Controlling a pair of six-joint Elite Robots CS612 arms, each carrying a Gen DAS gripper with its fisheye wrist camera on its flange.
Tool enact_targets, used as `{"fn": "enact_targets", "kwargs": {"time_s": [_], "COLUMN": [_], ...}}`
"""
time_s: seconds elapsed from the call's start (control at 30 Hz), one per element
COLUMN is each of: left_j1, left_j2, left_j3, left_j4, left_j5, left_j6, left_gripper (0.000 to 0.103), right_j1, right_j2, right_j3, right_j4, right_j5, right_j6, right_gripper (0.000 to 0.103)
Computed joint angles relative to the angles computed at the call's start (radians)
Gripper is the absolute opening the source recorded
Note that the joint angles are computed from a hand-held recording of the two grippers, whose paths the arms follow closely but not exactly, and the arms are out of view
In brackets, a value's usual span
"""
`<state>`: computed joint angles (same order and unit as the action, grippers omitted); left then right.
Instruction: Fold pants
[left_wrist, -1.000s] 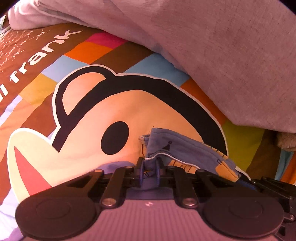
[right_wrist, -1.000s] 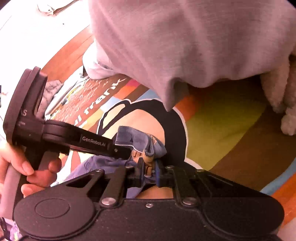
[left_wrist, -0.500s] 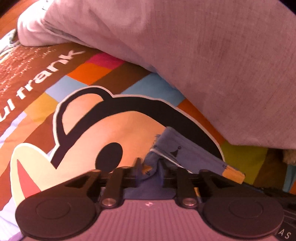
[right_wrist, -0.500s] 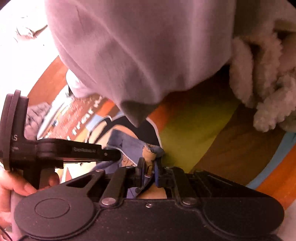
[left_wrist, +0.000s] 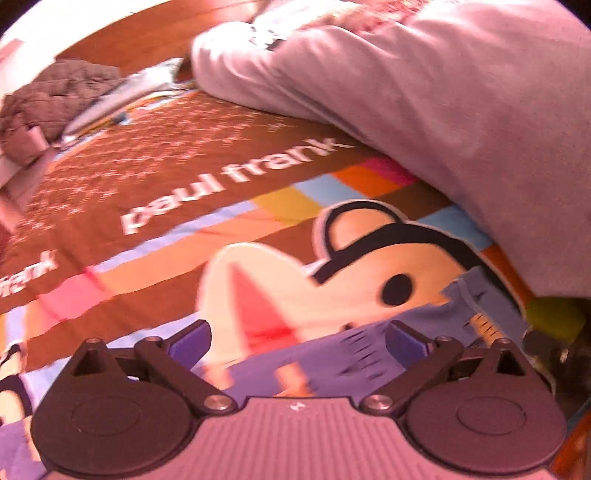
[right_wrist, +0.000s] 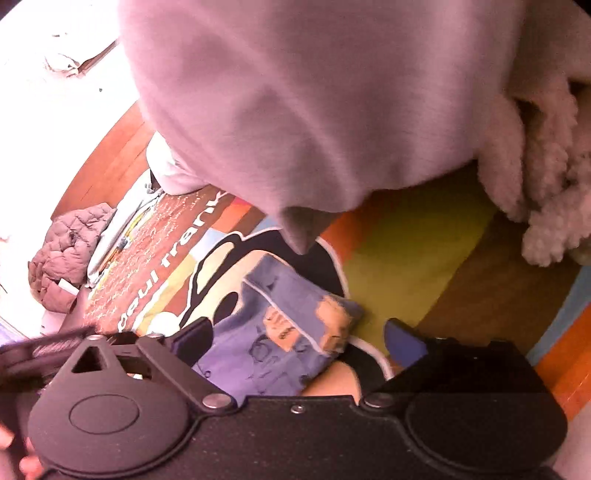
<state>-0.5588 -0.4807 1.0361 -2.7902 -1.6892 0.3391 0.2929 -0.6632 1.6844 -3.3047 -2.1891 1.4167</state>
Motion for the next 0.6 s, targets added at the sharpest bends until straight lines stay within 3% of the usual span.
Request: {"fn": "enact_targets", "kwargs": {"time_s": [0.13, 0.2, 0.23, 0.3, 0.33, 0.4, 0.47, 0.6], "left_j1": [0.027, 0.046, 0.058, 0.082, 0.105, 0.164, 0.215, 0.245], "left_j2": [-0.021, -0.022, -0.016, -0.005, -0.003, -0.008, -0.014, -0.037], "left_j3": [0.059, 0.089, 0.097, 0.098, 0.105, 0.123, 0.137, 0.234], "left_j4": [-0.039, -0.065, -0.075, -0.019, -0.006, -0.029, -0.044, -0.188], "left_j5": [0.097, 0.149, 0.175, 0.253, 0.238, 0.082, -0.046, -0.075], "left_j6": [-0.039, -0.084, -0.089, -0.09, -0.108, -0.198, -0.249, -0.172], "left_gripper": [0.103, 0.103, 0.103, 0.102, 0.103, 0.103, 0.102, 0.103], "right_j1": [0.01, 0.0, -0.009, -0.029, -0.034, -0.037, -0.043, -0.044], "right_j2": [0.031, 0.055, 0.066, 0.079, 0.085, 0.082, 0.076, 0.061], "right_j3": [-0.063, -0.1, -0.114, -0.132, -0.143, -0.137, -0.114, -0.062], "right_j4": [-0.056, -0.13, -0.16, -0.16, -0.129, -0.104, -0.125, -0.146], "right_j5": [0.008, 0.111, 0.203, 0.377, 0.429, 0.416, 0.374, 0.247], "right_j6": [-0.109, -0.259, -0.328, -0.363, -0.35, -0.355, -0.298, -0.131], "right_gripper": [0.102, 0.102, 0.102, 0.102, 0.1, 0.095, 0.095, 0.094]}}
